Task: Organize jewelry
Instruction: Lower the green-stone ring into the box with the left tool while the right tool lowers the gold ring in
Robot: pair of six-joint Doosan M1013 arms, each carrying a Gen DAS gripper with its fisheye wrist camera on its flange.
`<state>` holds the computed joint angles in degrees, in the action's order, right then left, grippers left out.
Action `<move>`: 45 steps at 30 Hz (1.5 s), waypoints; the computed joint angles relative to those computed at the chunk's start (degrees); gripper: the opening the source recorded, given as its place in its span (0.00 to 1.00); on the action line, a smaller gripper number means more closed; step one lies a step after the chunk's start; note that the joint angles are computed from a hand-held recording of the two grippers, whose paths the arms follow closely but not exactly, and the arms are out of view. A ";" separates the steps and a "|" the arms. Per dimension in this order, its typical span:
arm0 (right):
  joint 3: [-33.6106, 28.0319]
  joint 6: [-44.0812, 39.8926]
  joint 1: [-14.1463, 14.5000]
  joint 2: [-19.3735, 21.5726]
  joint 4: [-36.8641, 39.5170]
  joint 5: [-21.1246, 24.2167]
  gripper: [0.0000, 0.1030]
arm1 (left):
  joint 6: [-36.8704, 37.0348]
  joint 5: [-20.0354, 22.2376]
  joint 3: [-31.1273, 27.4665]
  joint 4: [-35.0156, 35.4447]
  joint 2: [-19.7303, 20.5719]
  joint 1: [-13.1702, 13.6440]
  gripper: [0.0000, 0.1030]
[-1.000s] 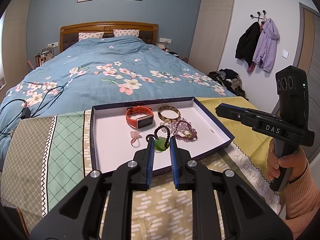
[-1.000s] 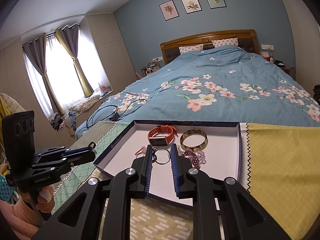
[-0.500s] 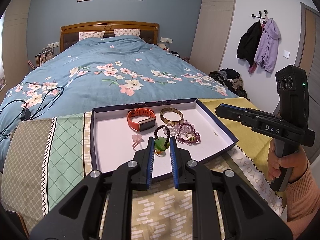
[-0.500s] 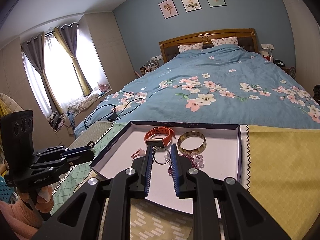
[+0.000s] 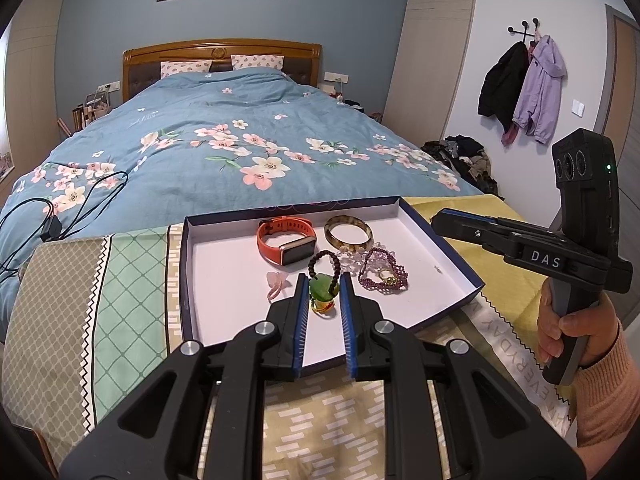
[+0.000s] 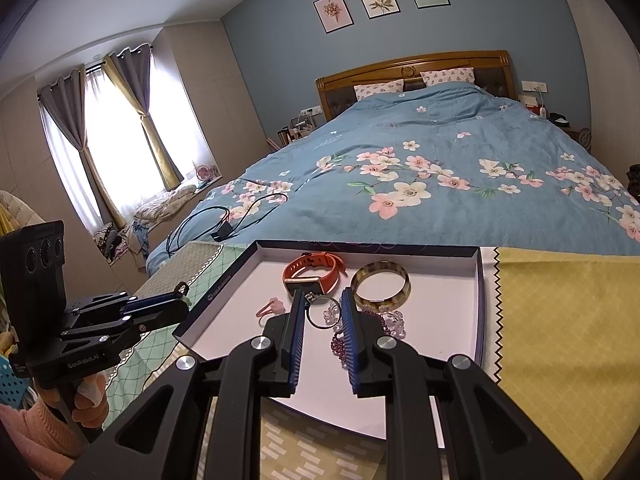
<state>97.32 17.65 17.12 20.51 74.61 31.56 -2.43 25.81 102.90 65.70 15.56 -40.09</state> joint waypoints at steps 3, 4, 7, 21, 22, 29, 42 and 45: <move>-0.01 -0.02 0.01 0.00 0.00 -0.06 0.16 | -0.04 0.16 -0.12 0.20 0.13 -0.07 0.15; -0.01 0.08 0.02 -0.01 -0.09 -0.07 0.16 | 0.06 0.17 -0.18 0.16 0.20 -0.06 0.15; -0.20 0.44 0.05 0.18 -0.52 -0.12 0.16 | 0.18 0.33 -0.30 0.10 0.29 -0.07 0.15; -0.82 1.34 0.24 0.70 -1.79 -0.46 0.16 | 0.78 0.65 -0.69 -0.20 0.74 0.20 0.15; -0.80 1.28 0.24 0.71 -1.82 -0.53 0.16 | 0.89 0.55 -0.68 -0.31 0.79 0.30 0.15; -1.03 1.61 0.30 0.82 -2.06 -0.51 0.16 | 1.07 0.67 -0.88 -0.28 1.06 0.55 0.15; -1.69 2.65 0.24 1.31 -3.36 -0.36 0.16 | 2.45 1.44 -1.56 -1.50 1.57 0.69 0.15; -1.83 2.99 0.21 1.44 -3.73 -0.34 0.16 | 2.45 1.45 -1.50 -1.50 1.58 0.74 0.15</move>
